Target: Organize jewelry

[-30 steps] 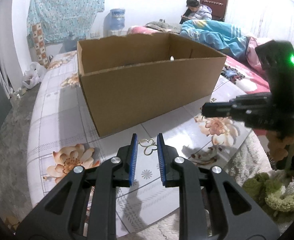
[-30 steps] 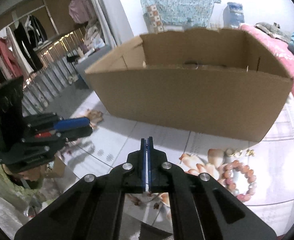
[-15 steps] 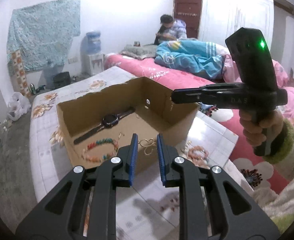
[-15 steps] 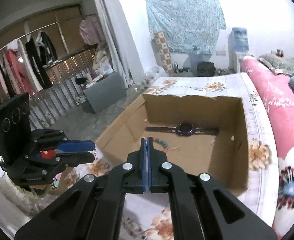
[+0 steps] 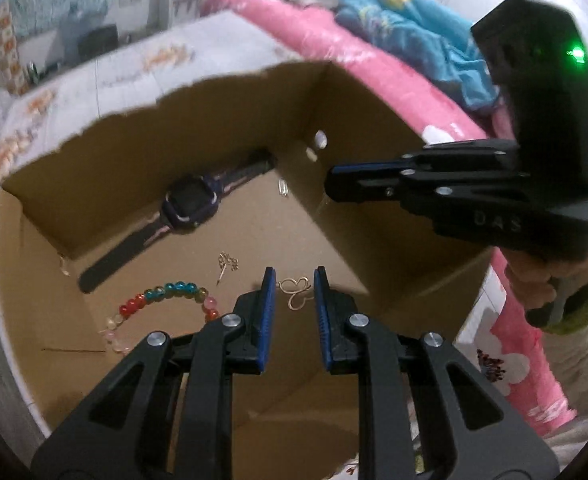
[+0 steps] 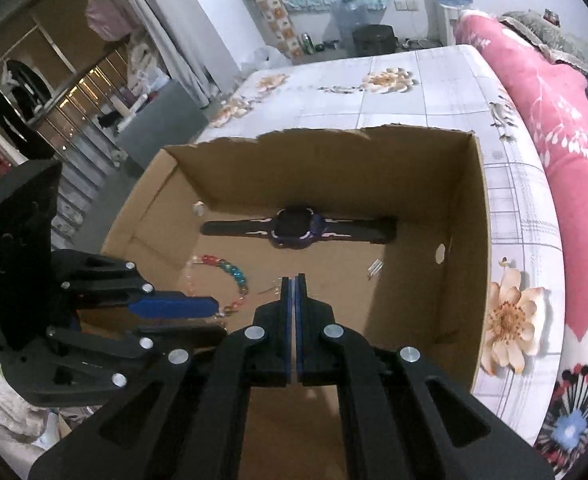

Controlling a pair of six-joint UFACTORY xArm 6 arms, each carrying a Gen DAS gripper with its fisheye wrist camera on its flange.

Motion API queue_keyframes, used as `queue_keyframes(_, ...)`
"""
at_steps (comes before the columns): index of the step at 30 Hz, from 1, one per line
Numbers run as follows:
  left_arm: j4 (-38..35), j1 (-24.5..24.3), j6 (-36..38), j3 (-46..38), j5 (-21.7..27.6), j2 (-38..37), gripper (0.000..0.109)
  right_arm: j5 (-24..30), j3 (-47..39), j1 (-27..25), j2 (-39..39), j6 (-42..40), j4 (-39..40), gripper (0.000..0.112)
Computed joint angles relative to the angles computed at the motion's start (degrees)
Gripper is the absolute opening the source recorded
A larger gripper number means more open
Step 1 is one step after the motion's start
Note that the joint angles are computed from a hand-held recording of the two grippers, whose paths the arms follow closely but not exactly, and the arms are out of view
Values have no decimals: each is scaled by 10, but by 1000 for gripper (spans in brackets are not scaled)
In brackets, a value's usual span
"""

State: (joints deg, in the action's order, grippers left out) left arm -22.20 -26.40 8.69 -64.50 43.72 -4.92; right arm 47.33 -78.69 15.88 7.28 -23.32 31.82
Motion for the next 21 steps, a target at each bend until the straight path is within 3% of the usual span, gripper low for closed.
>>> queue_keyframes(2, 3, 1, -13, -3, 2, 6, 18, 4, -12, -2, 11, 5, -3, 3)
queue_keyframes(5, -19, 6, -18, -7, 4, 11, 28, 6, -23, -6, 21, 10, 0, 5)
queue_keyframes(10, -19, 7, -29, -2, -7, 3, 31, -11, -5, -10, 2, 6, 8, 26)
queue_keyframes(14, -11, 6, -34, 18, -33, -22, 31, -28, 23, -14, -30, -8, 22, 27)
queue_keyframes(17, -1, -3, -38, 54, -64, -66, 33, -36, 59, -22, -72, -39, 60, 30)
queue_keyframes(21, 37, -30, -61, 150, -141, -173, 41, -42, 139, -43, -165, -110, 146, 34)
